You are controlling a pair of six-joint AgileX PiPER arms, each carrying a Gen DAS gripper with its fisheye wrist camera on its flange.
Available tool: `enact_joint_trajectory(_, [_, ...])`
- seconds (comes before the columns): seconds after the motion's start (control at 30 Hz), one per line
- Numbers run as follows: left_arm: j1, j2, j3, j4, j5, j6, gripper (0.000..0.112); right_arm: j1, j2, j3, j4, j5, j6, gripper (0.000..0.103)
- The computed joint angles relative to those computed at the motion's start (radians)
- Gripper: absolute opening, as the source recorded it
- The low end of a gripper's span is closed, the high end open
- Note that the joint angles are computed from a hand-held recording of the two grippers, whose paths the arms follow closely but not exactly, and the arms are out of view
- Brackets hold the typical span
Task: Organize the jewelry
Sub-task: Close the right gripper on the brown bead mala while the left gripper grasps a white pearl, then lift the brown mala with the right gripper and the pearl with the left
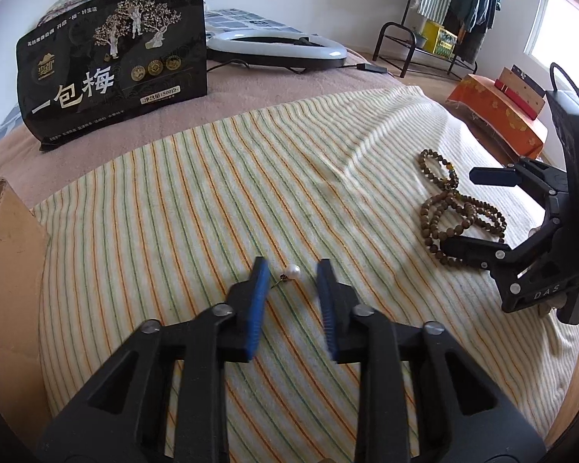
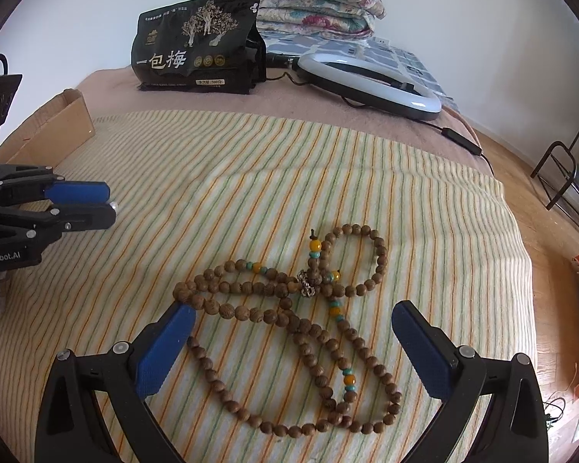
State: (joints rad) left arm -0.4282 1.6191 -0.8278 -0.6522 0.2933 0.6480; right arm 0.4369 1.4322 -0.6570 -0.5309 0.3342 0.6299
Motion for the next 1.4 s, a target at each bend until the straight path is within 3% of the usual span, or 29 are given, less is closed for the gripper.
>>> enact_joint_trajectory(0.1, [-0.004, 0.009, 0.003, -0.016, -0.012, 0.021, 0.014, -0.007, 0.034, -0.021, 0.007, 0.008, -0.002, 0.103])
enact_joint_trajectory(0.3, [-0.005, 0.021, -0.005, -0.017, -0.016, 0.020, 0.008, -0.073, 0.065, -0.026, 0.225, -0.047, -0.213, 0.103])
enact_joint_trajectory(0.37, [-0.005, 0.021, -0.005, -0.015, -0.017, 0.019, 0.008, -0.076, 0.066, -0.023, 0.231, -0.055, -0.222, 0.103])
enact_joint_trajectory(0.43, [-0.005, 0.021, -0.005, -0.016, -0.017, 0.019, 0.008, -0.079, 0.063, -0.018, 0.263, -0.066, -0.258, 0.098])
enact_joint_trajectory(0.53, [-0.005, 0.021, -0.003, -0.021, -0.023, 0.026, 0.008, -0.088, 0.050, -0.007, 0.344, -0.090, -0.341, 0.079])
enact_joint_trajectory(0.7, [-0.007, 0.026, -0.009, -0.014, -0.026, 0.018, 0.008, -0.099, 0.033, 0.002, 0.438, -0.112, -0.425, 0.034])
enact_joint_trajectory(0.87, [-0.007, 0.014, 0.003, -0.027, -0.031, 0.027, 0.007, -0.087, 0.030, -0.001, 0.420, -0.110, -0.404, 0.012])
enact_joint_trajectory(1.13, [0.018, -0.037, 0.026, -0.081, -0.011, 0.061, 0.007, -0.075, -0.023, 0.024, 0.352, -0.110, -0.307, 0.010])
enact_joint_trajectory(1.23, [0.019, -0.070, 0.038, -0.071, -0.006, 0.051, 0.007, -0.044, -0.063, 0.021, 0.239, -0.073, -0.194, 0.010])
enact_joint_trajectory(1.4, [0.032, -0.140, 0.056, -0.049, 0.020, 0.027, 0.007, -0.002, -0.152, 0.006, 0.188, 0.005, -0.131, 0.010])
